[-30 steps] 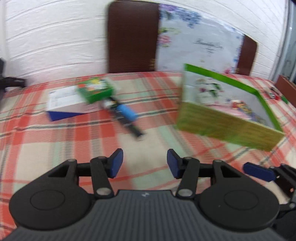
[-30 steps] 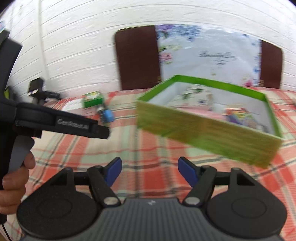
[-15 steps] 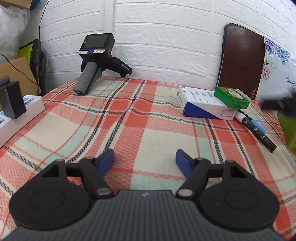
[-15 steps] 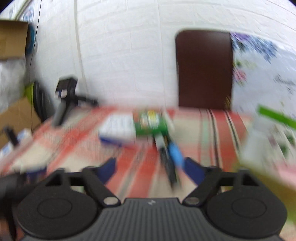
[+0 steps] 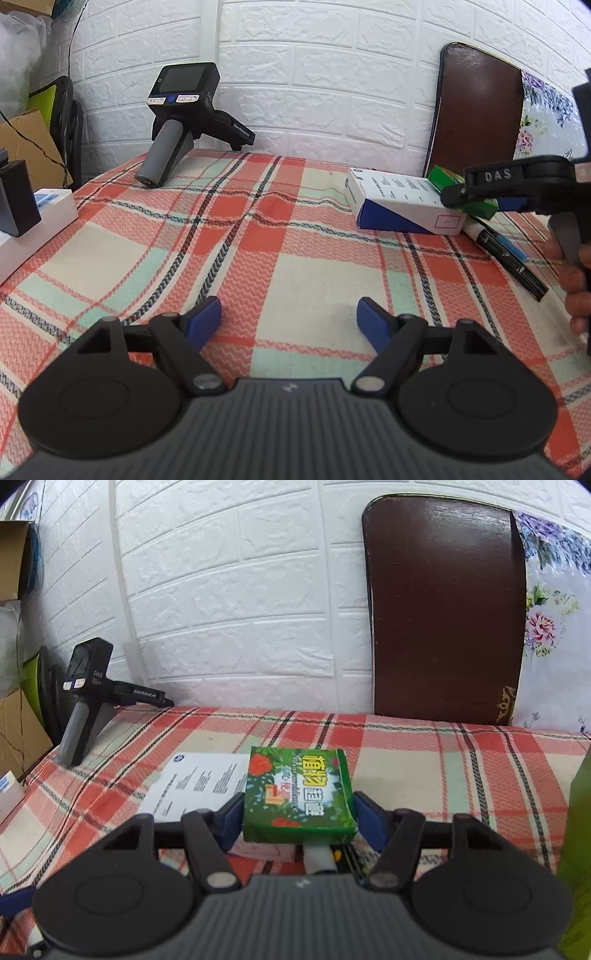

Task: Organize objects
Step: 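Grasp the small green printed box with the left tool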

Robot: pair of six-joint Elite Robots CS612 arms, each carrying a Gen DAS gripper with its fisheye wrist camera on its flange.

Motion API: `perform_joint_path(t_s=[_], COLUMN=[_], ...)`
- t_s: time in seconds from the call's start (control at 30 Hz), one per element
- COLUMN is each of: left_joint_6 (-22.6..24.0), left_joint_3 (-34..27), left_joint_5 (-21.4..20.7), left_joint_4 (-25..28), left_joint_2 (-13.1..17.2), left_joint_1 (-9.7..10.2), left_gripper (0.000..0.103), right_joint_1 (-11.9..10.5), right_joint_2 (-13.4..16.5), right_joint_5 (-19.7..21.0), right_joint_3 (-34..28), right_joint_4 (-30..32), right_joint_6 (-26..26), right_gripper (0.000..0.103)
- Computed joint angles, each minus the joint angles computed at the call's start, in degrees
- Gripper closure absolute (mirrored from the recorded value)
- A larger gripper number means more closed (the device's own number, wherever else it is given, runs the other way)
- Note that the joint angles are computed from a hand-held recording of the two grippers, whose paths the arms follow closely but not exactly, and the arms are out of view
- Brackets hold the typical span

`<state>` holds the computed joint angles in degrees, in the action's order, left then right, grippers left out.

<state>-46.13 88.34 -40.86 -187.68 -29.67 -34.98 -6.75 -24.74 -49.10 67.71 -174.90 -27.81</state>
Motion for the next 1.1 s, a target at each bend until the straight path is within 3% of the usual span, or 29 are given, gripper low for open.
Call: perform_joint_path(t_s=[0.13, 0.33, 0.53, 0.63, 0.73, 0.83, 1.0, 1.07, 1.1], left_joint_6=[0.0, 0.63, 0.36, -1.71, -4.03, -6.07, -4.9, -4.79, -4.55], left_joint_3=[-0.01, 0.08, 0.34, 2.17, 5.0, 6.91, 3.74, 1.34, 0.49], left_joint_5=[-0.28, -1.16, -1.06, -2.87, -9.02, -17.78, -28.91, -34.18, -34.4], left_joint_4=[-0.25, -0.49, 4.77, 6.59, 4.94, -0.85, -2.3, -0.33, 0.13], left_joint_2=[0.02, -0.09, -1.24, -2.89, -5.31, -6.74, -5.8, -4.66, -4.08], left_joint_1=[0.04, 0.14, -0.48, -1.4, -2.08, -1.97, -1.02, -0.18, -0.22], left_gripper=[0.02, 0.017, 0.016, 0.017, 0.018, 0.024, 0.036, 0.049, 0.049], right_joint_1=[-1.32, -4.23, -7.08, -8.12, -8.93, -9.14, -8.87, -8.89, -8.92], right_joint_2=[-3.25, -9.54, -12.23, -12.27, -12.31, -12.16, -11.74, -11.57, -11.44], right_joint_5=[1.75, 0.49, 2.04, 2.79, 4.14, 4.69, 4.36, 4.67, 4.92], right_joint_3=[7.18, 20.63, 27.2, 28.72, 29.2, 29.12, 28.21, 27.86, 27.79], right_joint_4=[-2.13, 0.88, -1.56, -3.55, -3.19, -3.1, -3.0, -2.53, -2.72], right_joint_6=[-5.79, -23.51, -24.4, -23.54, -24.39, -24.02, -22.65, -22.66, -22.73], right_gripper=[0.041, 0.041, 0.039, 0.016, 0.016, 0.013, 0.008, 0.013, 0.018])
